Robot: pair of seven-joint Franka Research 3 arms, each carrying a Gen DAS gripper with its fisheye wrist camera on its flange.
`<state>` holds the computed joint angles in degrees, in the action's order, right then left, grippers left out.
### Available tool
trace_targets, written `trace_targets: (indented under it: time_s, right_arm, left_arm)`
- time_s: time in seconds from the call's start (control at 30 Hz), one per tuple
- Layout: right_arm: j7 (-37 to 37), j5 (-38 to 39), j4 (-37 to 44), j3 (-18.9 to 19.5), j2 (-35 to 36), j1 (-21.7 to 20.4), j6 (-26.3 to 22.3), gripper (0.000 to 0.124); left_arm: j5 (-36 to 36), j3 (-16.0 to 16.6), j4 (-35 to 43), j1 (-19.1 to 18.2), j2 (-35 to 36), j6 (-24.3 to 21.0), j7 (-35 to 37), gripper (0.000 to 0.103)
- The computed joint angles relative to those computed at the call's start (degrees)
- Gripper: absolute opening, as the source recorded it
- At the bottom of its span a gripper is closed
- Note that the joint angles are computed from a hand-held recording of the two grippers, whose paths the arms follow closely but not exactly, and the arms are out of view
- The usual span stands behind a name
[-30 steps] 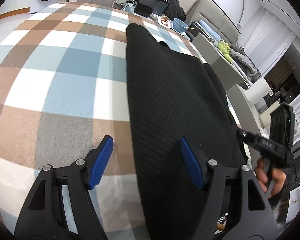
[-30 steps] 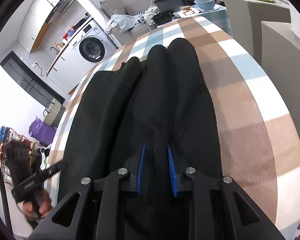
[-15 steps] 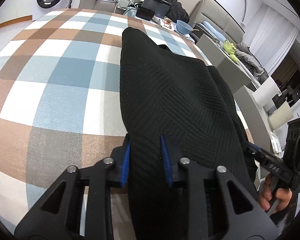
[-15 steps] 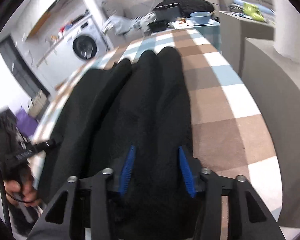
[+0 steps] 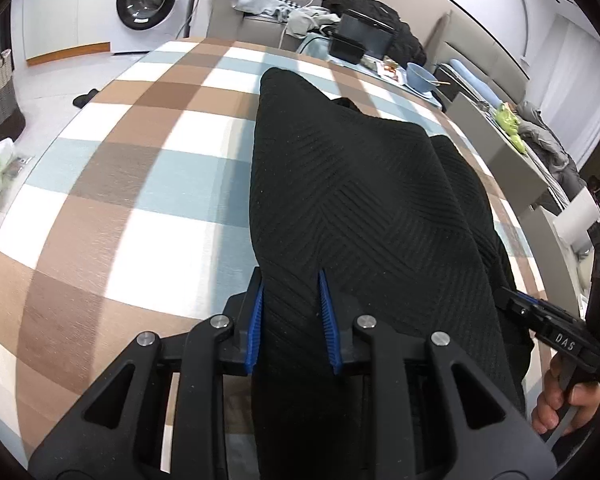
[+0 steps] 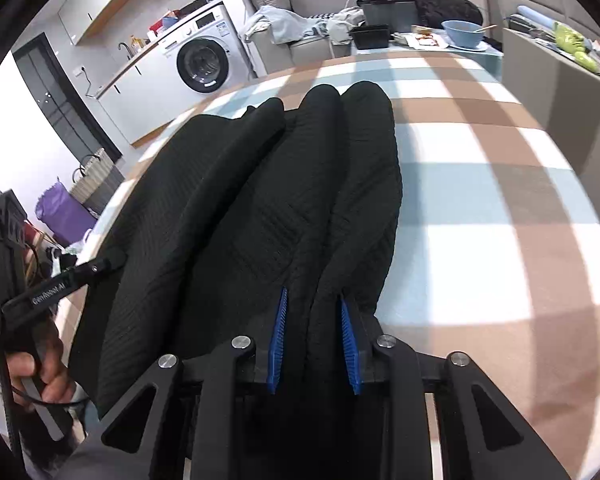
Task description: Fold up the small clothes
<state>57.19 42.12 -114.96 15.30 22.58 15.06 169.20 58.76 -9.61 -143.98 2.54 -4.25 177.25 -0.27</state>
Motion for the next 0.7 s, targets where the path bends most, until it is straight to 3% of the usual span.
trace_targets:
  time_s: [0.07, 0.13, 0.17, 0.23, 0.33, 0.47, 0.53, 0.7]
  right_arm:
    - [2.7, -1.8, 1.1, -1.6, 0.5, 1.3, -1.2, 0.037]
    - [4.6, -2.8, 0.3, -2.7, -0.3, 1.8, -0.1, 0.039]
    - [3.6, -1.7, -0.8, -1.3, -1.2, 0.3, 1.2, 0.04]
    - [-7.2, 9.0, -2.0, 6.1, -3.0, -6.9, 1.6, 0.04]
    - [-17.8, 19.2, -1.0, 9.5, -4.0, -11.2, -3.6, 0.04]
    - [-16.7, 19.7, 2.5, 6.6, -1.4, -9.3, -9.6, 0.039]
    - [-13.0, 17.7, 4.1, 4.1, 0.4, -6.4, -9.3, 0.037]
    - [-12.6, 16.8, 6.4, 0.8, 2.2, -2.6, -10.3, 0.031]
  left_arm:
    - [-1.1, 0.9, -1.2, 0.5, -0.5, 2.0, 1.7, 0.026]
    - [4.5, -0.7, -1.8, 3.0, -2.0, 2.6, -3.6, 0.03]
    - [6.7, -1.2, -2.0, 4.0, -2.6, 2.7, -5.7, 0.032]
    - [8.4, -1.6, -2.8, 5.0, -3.8, 2.9, -7.7, 0.038]
    - [10.9, -2.6, -3.5, 7.3, -4.7, 5.4, -10.7, 0.044]
    - [9.7, -4.8, -5.2, 9.2, -6.8, 7.1, -10.1, 0.054]
    - [7.7, -5.5, -6.2, 9.2, -7.9, 6.9, -7.8, 0.06]
    - [3.1, -8.5, -8.4, 9.8, -10.8, 6.5, -4.1, 0.061]
